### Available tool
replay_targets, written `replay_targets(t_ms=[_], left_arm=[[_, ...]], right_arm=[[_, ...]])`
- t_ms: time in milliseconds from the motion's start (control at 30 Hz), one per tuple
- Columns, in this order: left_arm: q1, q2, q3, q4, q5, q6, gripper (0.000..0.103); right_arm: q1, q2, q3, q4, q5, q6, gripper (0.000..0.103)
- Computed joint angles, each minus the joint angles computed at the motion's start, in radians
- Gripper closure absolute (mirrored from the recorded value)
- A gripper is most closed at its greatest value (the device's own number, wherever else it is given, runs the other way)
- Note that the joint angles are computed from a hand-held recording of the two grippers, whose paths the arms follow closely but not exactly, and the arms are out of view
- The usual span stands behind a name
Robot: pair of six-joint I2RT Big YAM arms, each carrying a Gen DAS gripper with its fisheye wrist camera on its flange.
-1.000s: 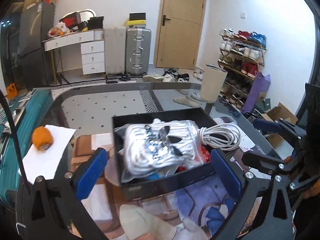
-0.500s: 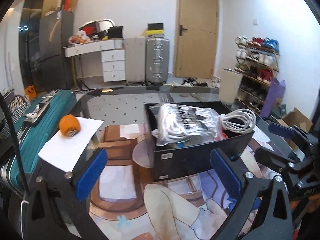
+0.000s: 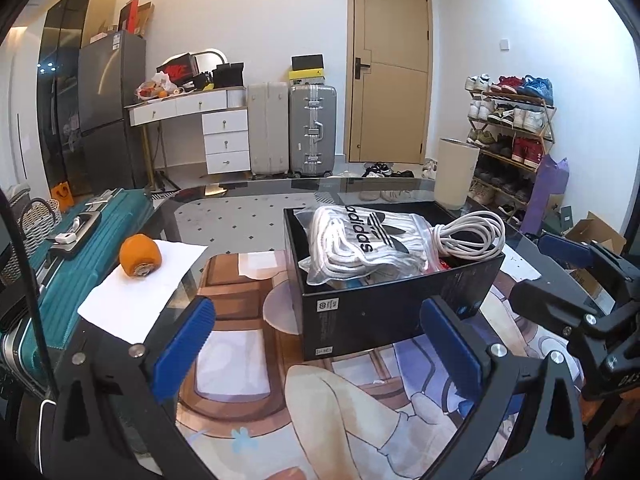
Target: Organize soft objects
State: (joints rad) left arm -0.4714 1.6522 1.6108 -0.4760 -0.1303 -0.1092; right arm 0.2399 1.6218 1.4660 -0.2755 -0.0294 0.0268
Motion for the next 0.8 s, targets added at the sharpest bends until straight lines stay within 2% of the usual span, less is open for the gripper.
replay_targets(t_ms=[333, 800], left_arm=[[-0.006, -0.014, -0.019, 0.026, -0.024, -0.01, 0.0], [-0.006, -0.009, -0.015, 0.022, -0.026, -0.013, 0.0]], right_arm=[[0.009, -0.007, -0.012, 0.015, 0.02, -0.023, 0.001], [0.007, -0.008, -0.015, 0.018, 0.023, -0.023, 0.001]])
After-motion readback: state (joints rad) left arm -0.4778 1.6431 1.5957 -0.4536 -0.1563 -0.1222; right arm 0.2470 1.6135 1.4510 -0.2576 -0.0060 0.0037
